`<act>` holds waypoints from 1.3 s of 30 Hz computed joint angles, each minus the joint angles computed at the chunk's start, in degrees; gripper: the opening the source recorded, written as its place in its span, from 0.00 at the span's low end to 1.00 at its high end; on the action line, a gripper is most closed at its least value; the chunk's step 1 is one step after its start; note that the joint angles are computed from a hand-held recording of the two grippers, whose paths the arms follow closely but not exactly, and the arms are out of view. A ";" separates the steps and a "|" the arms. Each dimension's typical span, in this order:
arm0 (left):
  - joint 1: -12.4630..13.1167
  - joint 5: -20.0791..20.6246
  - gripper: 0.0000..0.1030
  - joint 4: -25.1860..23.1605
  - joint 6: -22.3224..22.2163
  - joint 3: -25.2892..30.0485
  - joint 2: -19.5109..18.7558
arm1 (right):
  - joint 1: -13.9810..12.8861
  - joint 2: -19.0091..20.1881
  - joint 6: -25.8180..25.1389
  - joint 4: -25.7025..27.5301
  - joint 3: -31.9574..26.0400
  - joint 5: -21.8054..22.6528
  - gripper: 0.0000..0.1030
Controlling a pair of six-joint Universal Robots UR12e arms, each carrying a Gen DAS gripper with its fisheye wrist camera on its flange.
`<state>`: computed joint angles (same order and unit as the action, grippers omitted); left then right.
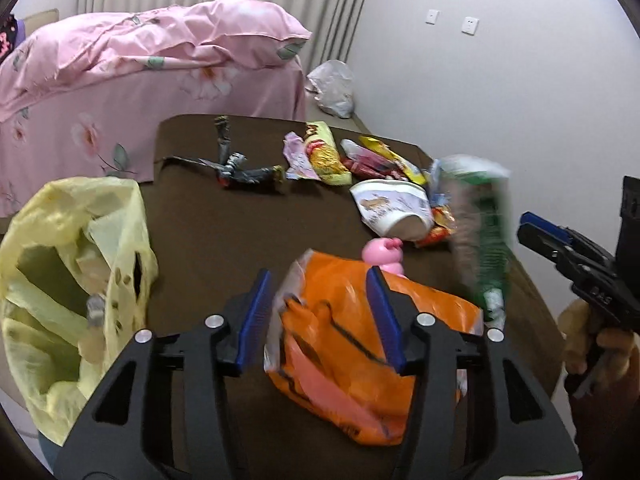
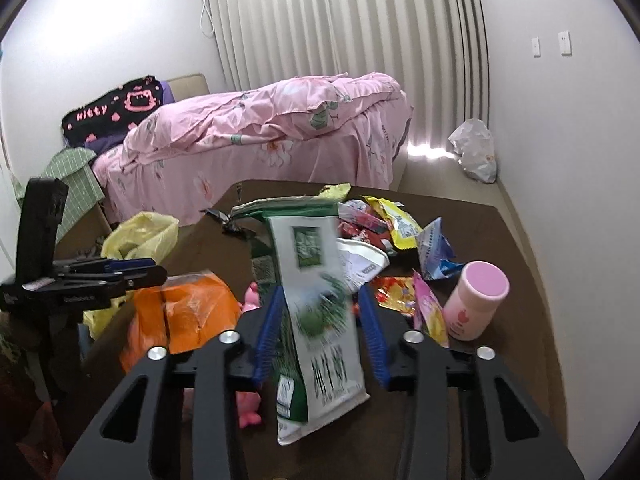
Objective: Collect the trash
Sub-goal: 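Grasp the orange plastic bag with the left tool while the right tool lifts the carton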
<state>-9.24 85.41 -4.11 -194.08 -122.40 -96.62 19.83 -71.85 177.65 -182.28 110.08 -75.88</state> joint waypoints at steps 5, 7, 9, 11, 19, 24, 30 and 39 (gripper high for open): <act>0.29 2.14 0.52 0.87 -2.57 -1.57 1.28 | -0.88 -0.30 -1.01 -1.96 1.31 3.17 0.34; 0.94 2.27 0.52 -0.28 -5.12 -1.89 1.60 | -1.48 0.12 -0.82 -1.64 0.90 6.86 0.50; 1.44 1.67 0.52 -0.91 -6.83 -2.19 1.86 | -1.76 0.74 -1.57 0.24 -0.20 10.37 0.54; 1.48 1.71 0.52 -0.56 -7.57 -2.67 2.11 | -1.32 1.25 -4.78 6.04 -2.23 11.81 0.54; 0.59 2.82 0.52 -0.53 -5.68 -3.18 2.52 | 2.30 5.28 -17.34 21.42 -11.48 5.86 0.54; 0.78 1.85 0.52 -1.11 -5.34 -3.33 2.35 | 2.54 7.95 -18.04 29.96 -16.23 6.22 0.54; 1.14 0.92 0.52 -0.78 -4.62 -3.37 2.30 | 0.99 4.44 -12.54 16.96 -10.82 8.75 0.49; 0.32 -0.61 0.29 -5.48 -2.80 0.32 -0.92 | -0.24 0.45 -9.32 5.50 -4.52 5.88 0.48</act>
<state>-8.92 84.80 -9.59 -196.88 -122.08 -97.55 19.58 -71.40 168.32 -176.78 105.56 -69.99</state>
